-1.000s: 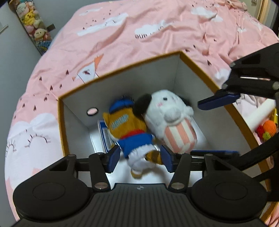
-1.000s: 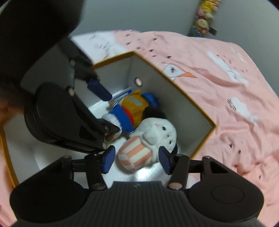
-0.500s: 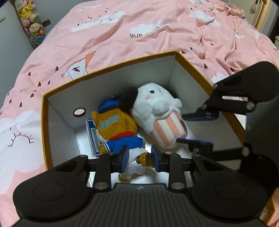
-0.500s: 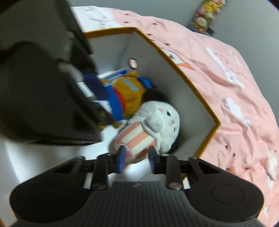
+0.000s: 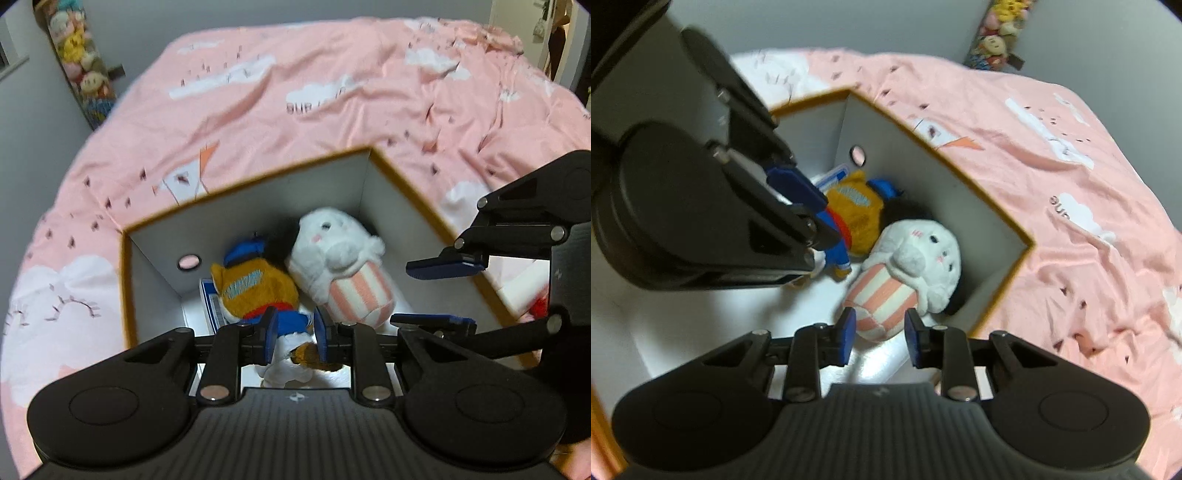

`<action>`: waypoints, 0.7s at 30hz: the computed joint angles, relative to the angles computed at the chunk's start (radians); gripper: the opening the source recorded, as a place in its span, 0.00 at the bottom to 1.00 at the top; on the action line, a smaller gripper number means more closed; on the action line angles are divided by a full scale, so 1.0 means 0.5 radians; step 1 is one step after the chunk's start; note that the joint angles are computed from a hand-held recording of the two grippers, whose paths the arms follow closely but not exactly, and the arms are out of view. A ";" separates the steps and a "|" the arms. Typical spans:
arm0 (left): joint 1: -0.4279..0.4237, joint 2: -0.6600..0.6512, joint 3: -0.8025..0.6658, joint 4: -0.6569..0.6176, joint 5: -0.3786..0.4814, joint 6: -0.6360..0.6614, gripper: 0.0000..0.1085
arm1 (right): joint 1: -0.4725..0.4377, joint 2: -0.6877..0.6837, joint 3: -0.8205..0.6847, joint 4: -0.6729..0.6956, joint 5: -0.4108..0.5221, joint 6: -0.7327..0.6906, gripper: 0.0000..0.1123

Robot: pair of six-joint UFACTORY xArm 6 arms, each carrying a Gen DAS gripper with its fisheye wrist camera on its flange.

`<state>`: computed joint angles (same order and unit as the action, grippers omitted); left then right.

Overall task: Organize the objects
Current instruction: 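Open both grippers to release the plushes and withdraw from the box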

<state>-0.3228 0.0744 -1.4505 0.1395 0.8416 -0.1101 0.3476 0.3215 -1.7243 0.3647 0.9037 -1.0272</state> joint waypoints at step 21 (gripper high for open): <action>-0.514 -0.372 0.325 -0.166 -0.349 -0.181 0.26 | -0.687 -0.752 0.839 0.539 -0.057 0.336 0.38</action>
<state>-0.5800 -0.1114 -1.2879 0.0567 0.6670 -0.2007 0.0044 -0.0547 -1.3048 0.6344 0.8751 -0.8592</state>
